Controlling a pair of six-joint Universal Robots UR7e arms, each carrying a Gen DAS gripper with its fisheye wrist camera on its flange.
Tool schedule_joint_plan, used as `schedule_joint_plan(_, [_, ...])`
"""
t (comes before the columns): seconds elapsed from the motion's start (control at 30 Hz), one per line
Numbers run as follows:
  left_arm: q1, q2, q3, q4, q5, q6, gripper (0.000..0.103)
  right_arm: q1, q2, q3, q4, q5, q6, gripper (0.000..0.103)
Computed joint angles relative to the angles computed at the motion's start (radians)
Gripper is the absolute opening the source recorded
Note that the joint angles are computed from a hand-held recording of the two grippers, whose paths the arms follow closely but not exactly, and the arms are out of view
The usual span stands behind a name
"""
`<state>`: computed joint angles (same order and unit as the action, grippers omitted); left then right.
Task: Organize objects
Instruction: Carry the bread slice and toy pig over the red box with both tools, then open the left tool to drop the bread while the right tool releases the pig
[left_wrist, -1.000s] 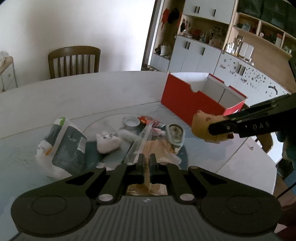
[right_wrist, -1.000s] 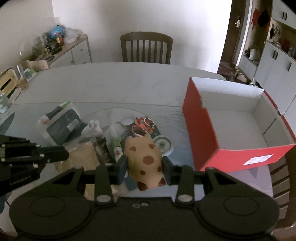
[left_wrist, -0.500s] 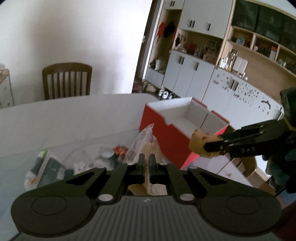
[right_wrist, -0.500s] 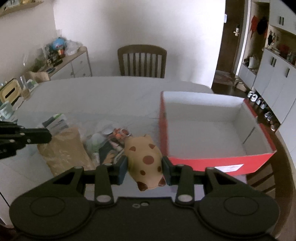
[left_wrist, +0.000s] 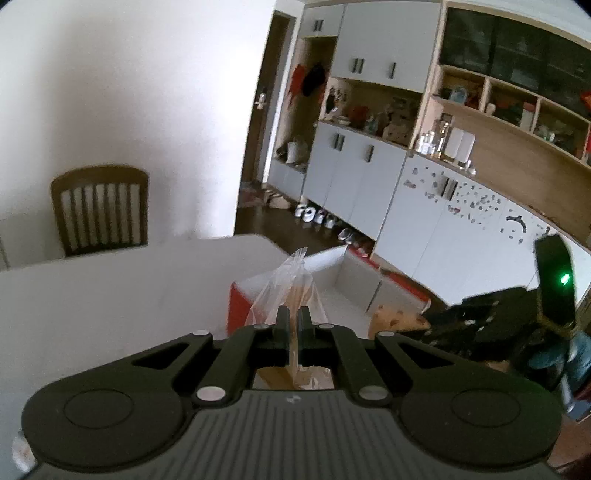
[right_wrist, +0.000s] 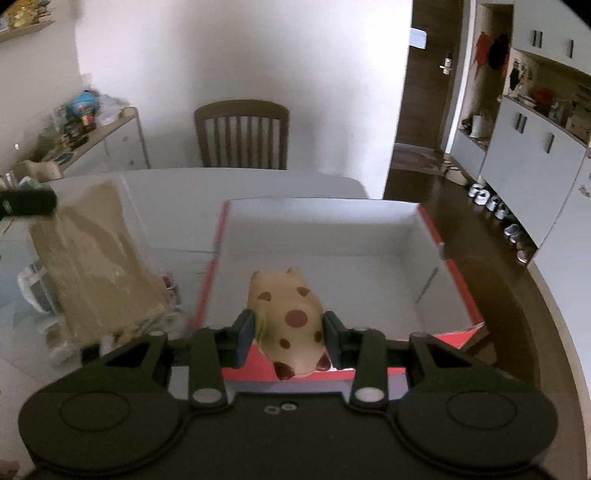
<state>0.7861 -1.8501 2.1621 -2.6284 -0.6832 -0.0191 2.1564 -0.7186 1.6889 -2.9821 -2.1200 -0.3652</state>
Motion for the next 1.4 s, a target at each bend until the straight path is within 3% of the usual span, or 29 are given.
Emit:
schedule_joint_plan(0.37, [0.098, 0.310, -0.175, -0.198, -0.087, 0.149, 0.003, -0.076, 0.036, -0.082, -0.021, -0.021, -0.107, 0.039])
schedule_joint_plan(0.67, [0.212, 0.502, -0.289, -0.185, -0.159, 0.126, 0.003, -0.120, 0.087, -0.161, 0.045, -0.038, -0.130, 0.039])
schedule_joint_plan(0.9, [0.279, 0.582, -0.339, -0.131, -0.182, 0.084, 0.003, -0.141, 0.135, -0.211, 0.094, -0.081, -0.181, 0.039])
schedule_joint_plan(1.13, [0.311, 0.609, -0.362, -0.072, -0.181, 0.057, 0.003, -0.159, 0.160, -0.243, 0.176, -0.086, -0.160, 0.039])
schedule_joint_plan(1.4, [0.312, 0.652, -0.416, 0.058, -0.090, 0.030, 0.003, -0.171, 0.182, -0.273, 0.228, -0.089, -0.143, 0.041])
